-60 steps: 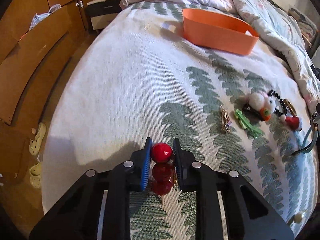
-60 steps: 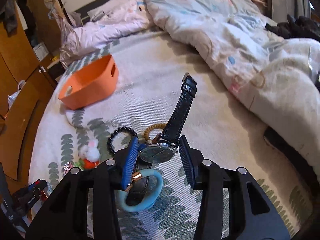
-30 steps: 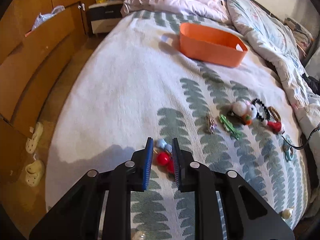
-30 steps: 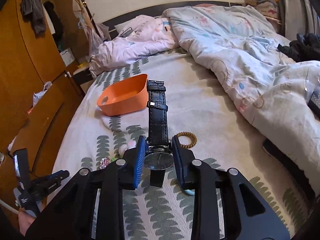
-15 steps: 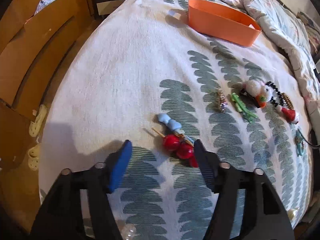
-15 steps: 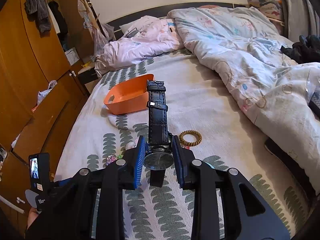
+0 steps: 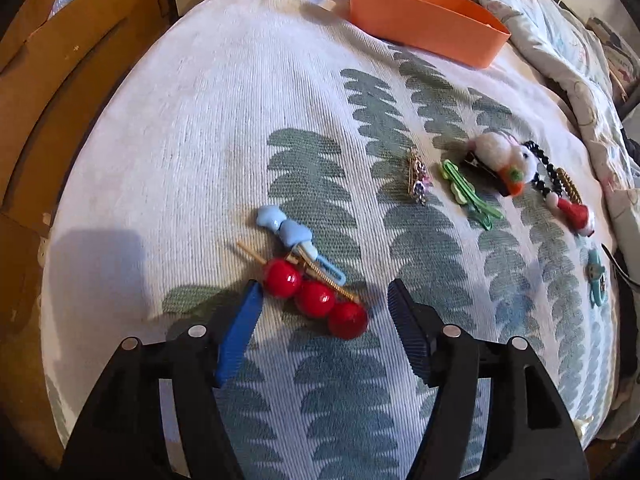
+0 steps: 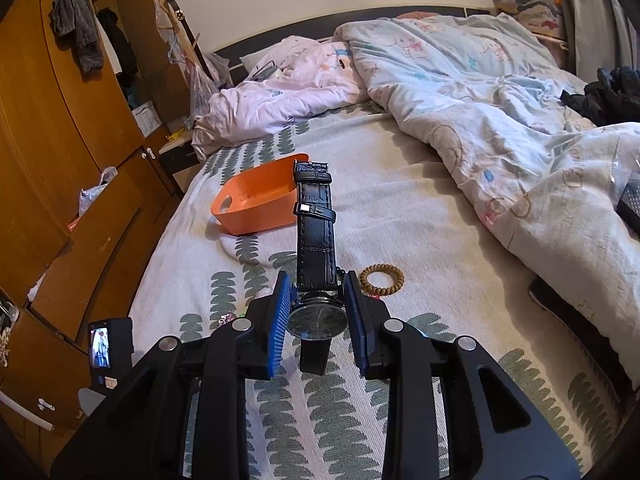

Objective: Organize jewelry
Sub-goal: 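Lift and carry red hair stick with left tool while right tool carries watch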

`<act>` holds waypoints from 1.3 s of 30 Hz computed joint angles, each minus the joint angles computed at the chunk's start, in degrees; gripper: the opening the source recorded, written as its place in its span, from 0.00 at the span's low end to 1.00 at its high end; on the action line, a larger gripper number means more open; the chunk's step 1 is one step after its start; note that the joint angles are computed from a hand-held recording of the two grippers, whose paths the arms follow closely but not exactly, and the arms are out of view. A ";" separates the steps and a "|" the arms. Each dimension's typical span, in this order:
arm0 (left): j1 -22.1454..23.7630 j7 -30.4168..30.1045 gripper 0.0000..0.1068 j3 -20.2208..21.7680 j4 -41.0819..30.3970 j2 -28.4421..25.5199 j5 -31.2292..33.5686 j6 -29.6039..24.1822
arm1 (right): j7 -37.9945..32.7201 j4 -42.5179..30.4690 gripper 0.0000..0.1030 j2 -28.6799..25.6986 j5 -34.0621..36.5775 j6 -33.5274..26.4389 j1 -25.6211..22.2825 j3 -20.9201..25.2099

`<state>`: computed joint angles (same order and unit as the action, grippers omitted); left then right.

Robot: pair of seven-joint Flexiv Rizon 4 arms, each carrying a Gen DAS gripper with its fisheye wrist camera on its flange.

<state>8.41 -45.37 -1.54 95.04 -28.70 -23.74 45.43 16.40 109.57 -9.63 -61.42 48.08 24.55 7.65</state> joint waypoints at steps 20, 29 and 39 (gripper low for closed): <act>1.76 0.99 0.42 -0.02 -0.43 1.56 -2.39 -3.32 | 1.35 0.65 0.27 1.37 -0.56 0.06 -0.37 0.55; 2.91 4.12 0.42 0.16 1.25 4.29 -5.48 -3.53 | 1.47 1.11 0.27 1.94 -0.19 -0.20 0.04 1.23; 3.49 9.39 0.42 1.39 6.07 9.62 -8.78 -2.89 | 3.55 2.51 0.27 4.72 -0.21 -3.43 2.08 3.86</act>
